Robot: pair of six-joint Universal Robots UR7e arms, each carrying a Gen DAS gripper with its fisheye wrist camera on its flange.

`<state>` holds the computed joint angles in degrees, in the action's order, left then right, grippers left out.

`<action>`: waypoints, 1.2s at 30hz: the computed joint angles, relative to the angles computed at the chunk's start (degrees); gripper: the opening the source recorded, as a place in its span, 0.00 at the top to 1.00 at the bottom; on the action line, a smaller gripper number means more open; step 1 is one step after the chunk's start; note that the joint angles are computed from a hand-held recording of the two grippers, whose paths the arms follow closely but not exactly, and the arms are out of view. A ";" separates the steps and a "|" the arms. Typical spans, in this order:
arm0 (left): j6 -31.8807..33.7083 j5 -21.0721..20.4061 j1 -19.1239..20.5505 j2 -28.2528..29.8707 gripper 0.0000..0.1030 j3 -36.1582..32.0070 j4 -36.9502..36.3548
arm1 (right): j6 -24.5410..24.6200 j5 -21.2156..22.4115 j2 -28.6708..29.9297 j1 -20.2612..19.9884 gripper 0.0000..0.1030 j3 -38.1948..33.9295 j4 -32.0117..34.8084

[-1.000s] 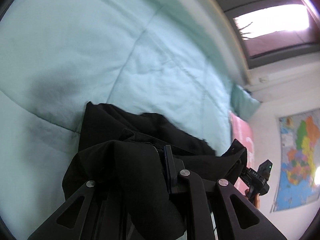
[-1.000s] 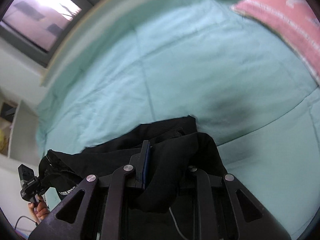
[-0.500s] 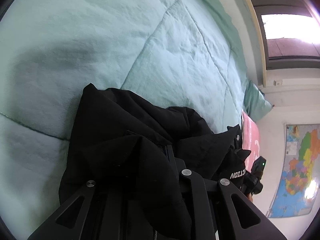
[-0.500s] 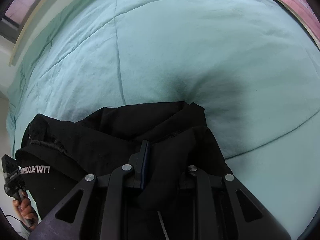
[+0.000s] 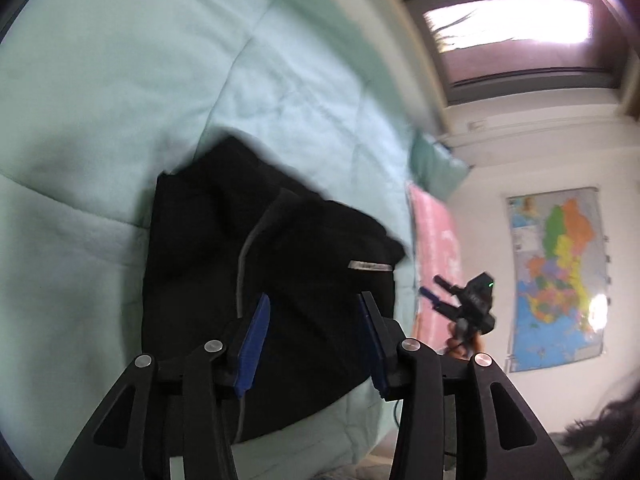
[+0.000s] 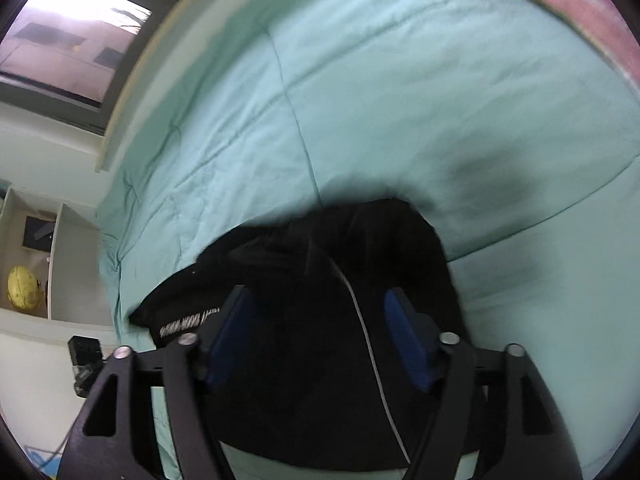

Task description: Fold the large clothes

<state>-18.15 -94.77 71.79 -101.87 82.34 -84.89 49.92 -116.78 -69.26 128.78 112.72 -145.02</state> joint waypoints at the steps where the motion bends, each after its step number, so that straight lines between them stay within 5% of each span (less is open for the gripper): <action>1: -0.18 2.76 -1.46 -0.67 0.45 -0.03 -0.17 | -0.52 -1.22 -0.17 0.76 0.24 -0.30 0.87; 2: -0.46 5.70 -2.80 -1.01 0.37 0.07 -0.08 | -1.31 -3.34 0.18 1.66 0.21 -1.26 3.11; 6: -2.76 17.34 -5.57 0.07 0.36 1.90 -0.30 | -4.36 -10.15 4.10 2.73 0.20 -6.40 13.66; 14: 1.40 24.39 -1.23 5.82 0.36 3.15 -3.87 | -18.63 -11.34 7.53 -3.53 0.20 -5.49 6.02; 17: 3.89 22.15 1.06 8.22 0.36 1.72 -3.80 | -22.50 -10.56 8.05 -5.56 0.20 -4.89 3.11; 20: 6.33 14.21 4.45 11.15 0.36 -0.47 -2.63 | -25.97 -8.74 8.23 -7.17 0.20 -4.32 -0.05; 25: 6.92 12.27 5.40 12.59 0.36 0.51 -4.72 | -29.24 -4.01 9.40 -9.95 0.20 -5.00 -0.05; 27: 7.05 12.77 4.65 11.51 0.42 2.16 -8.10 | -29.42 -3.05 10.20 -10.34 0.58 -5.52 1.10; 28: 7.29 14.05 3.85 10.60 0.70 3.22 -9.82 | -29.29 -4.69 10.67 -9.65 0.61 -5.65 1.30; 29: 7.54 14.98 3.12 10.17 0.86 3.69 -10.14 | -29.42 -6.20 10.89 -8.87 0.66 -5.60 1.10; 32: 7.82 20.78 -0.86 6.77 0.88 6.01 -11.28 | -28.76 -12.74 10.86 -4.61 0.75 -5.46 0.74; 36: 6.37 22.41 -5.00 3.61 0.88 4.62 -12.03 | -26.77 -22.28 10.13 1.73 0.77 -8.23 4.46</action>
<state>-11.79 -72.36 66.79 -98.25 86.96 -96.92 23.15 -139.07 -59.13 130.51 104.49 -140.56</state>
